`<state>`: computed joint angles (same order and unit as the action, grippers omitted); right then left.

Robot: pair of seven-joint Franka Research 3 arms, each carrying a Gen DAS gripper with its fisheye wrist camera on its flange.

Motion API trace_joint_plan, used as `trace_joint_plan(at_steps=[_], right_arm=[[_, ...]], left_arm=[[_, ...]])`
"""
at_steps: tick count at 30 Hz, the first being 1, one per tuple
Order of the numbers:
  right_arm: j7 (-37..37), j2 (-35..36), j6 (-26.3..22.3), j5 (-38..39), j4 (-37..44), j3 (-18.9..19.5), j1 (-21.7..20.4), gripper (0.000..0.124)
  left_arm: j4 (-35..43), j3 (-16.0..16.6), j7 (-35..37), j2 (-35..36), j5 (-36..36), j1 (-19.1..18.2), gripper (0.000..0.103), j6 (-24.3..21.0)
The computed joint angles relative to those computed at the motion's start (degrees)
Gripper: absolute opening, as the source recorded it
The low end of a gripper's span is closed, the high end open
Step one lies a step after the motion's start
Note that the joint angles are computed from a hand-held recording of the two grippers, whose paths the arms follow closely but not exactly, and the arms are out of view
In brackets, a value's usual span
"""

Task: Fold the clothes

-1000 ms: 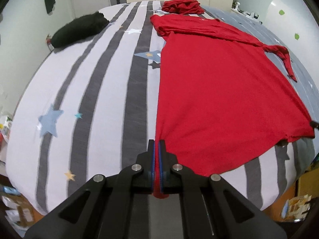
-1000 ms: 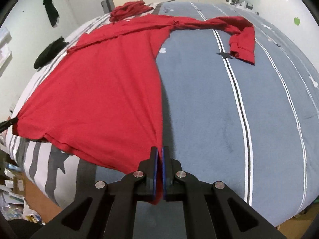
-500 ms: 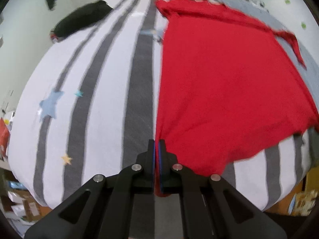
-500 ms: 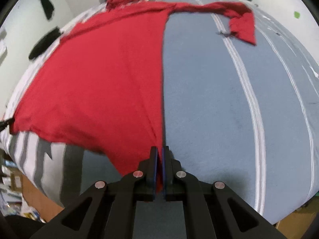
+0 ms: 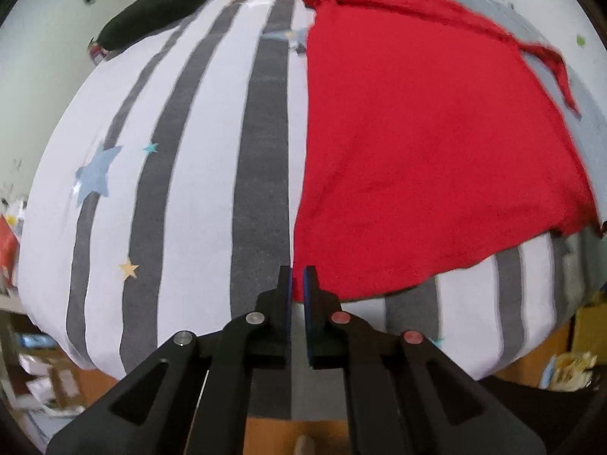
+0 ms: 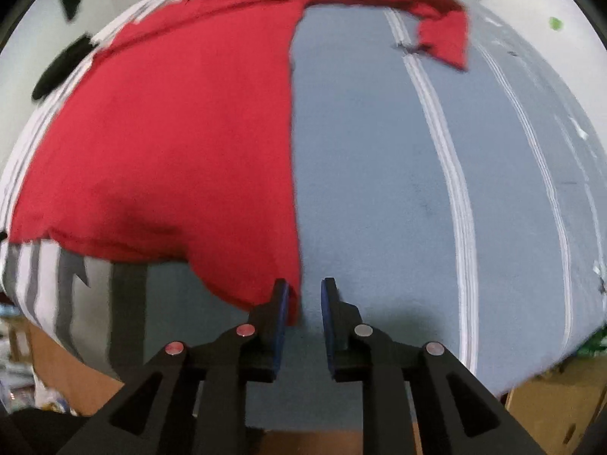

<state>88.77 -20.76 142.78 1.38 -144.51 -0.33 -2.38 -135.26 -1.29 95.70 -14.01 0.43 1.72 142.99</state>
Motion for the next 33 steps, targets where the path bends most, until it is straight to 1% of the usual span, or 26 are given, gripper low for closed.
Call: trace_joint_plan(at_steps=[1,2,3,4,5,8,10,12,13,16,17,18,21,23,27,28,29,30,31,33], right_arm=[[1.6,-0.6,0.2,-0.4,0.6,0.5,-0.4,0.017],[3.3,-1.1,0.5,-0.7,1.2,0.9,-0.8,0.020],[4.3,-0.7,1.0,-0.1,2.7,0.8,-0.7,0.023],[5.2,-0.2,1.7,-0.1,3.6,1.0,-0.8,0.028],[6.6,1.0,3.1,-0.6,4.9,1.4,-1.0,0.031],[9.6,8.0,6.1,-2.5,11.8,1.9,-0.9,0.032],[8.8,14.6,8.3,-1.5,18.1,0.4,0.1,0.032],[8.9,19.7,10.1,-1.9,23.4,-0.8,0.7,0.032],[8.5,21.7,10.6,-1.3,25.6,-1.3,1.2,0.032],[6.3,28.9,11.3,1.4,33.5,-2.9,1.9,0.032],[5.3,31.5,11.1,2.6,36.5,-3.3,1.8,0.032],[4.3,34.1,10.7,3.7,39.6,-3.6,1.6,0.032],[3.7,41.2,8.8,4.1,48.0,-5.4,1.4,0.033],[5.0,44.4,8.5,2.8,51.5,-7.3,1.6,0.033],[14.6,52.6,4.1,-3.7,61.8,-14.2,2.4,0.034],[16.2,53.8,3.0,-4.2,63.3,-14.7,1.9,0.040],[17.8,55.3,1.3,-4.7,65.6,-15.1,1.3,0.049],[19.1,57.1,-0.5,-4.8,68.2,-15.3,0.3,0.051],[18.6,58.0,-1.1,-3.9,69.6,-14.2,-1.2,0.053],[17.8,61.1,-4.0,-2.7,74.4,-12.7,-3.5,0.055]], left_arm=[[0.9,0.1,0.2,0.1,-0.6,-0.2,0.004,0.4],[2.0,0.3,0.8,0.7,-1.4,-0.5,0.005,0.7],[3.1,0.4,1.5,1.4,-2.3,-0.7,0.008,1.0],[4.9,0.1,1.8,2.9,-2.2,-0.8,0.010,1.7],[6.6,-0.1,2.0,4.4,-2.7,-0.9,0.010,2.3],[13.2,-1.4,1.0,9.9,-3.6,-1.0,0.011,3.7],[17.7,-2.6,-0.2,13.8,-3.0,-1.2,0.015,5.0],[23.6,-3.8,-1.6,18.8,-1.6,-1.2,0.018,5.8],[27.1,-4.3,-2.5,21.7,-0.9,-1.3,0.020,5.7],[37.4,-5.2,-7.7,29.4,3.6,-2.6,0.024,3.2],[40.4,-4.3,-9.0,31.8,4.4,-3.9,0.024,2.8],[41.7,-5.5,-11.1,32.1,5.8,-3.5,0.024,1.0],[49.4,-5.4,-16.6,37.3,9.1,-5.5,0.025,-1.4],[54.9,-5.3,-19.7,41.3,10.9,-6.9,0.025,-3.4],[63.6,-6.0,-21.1,46.9,12.5,-8.8,0.025,-8.0],[65.5,-6.1,-20.6,48.1,13.0,-9.3,0.025,-8.9],[67.1,-6.3,-20.1,49.0,13.3,-9.6,0.025,-9.5],[68.7,-6.4,-19.5,49.9,13.6,-10.0,0.025,-10.1],[70.6,-6.4,-18.9,51.1,13.8,-10.3,0.025,-10.9],[74.9,-6.2,-17.8,53.7,14.0,-11.0,0.025,-12.6]])
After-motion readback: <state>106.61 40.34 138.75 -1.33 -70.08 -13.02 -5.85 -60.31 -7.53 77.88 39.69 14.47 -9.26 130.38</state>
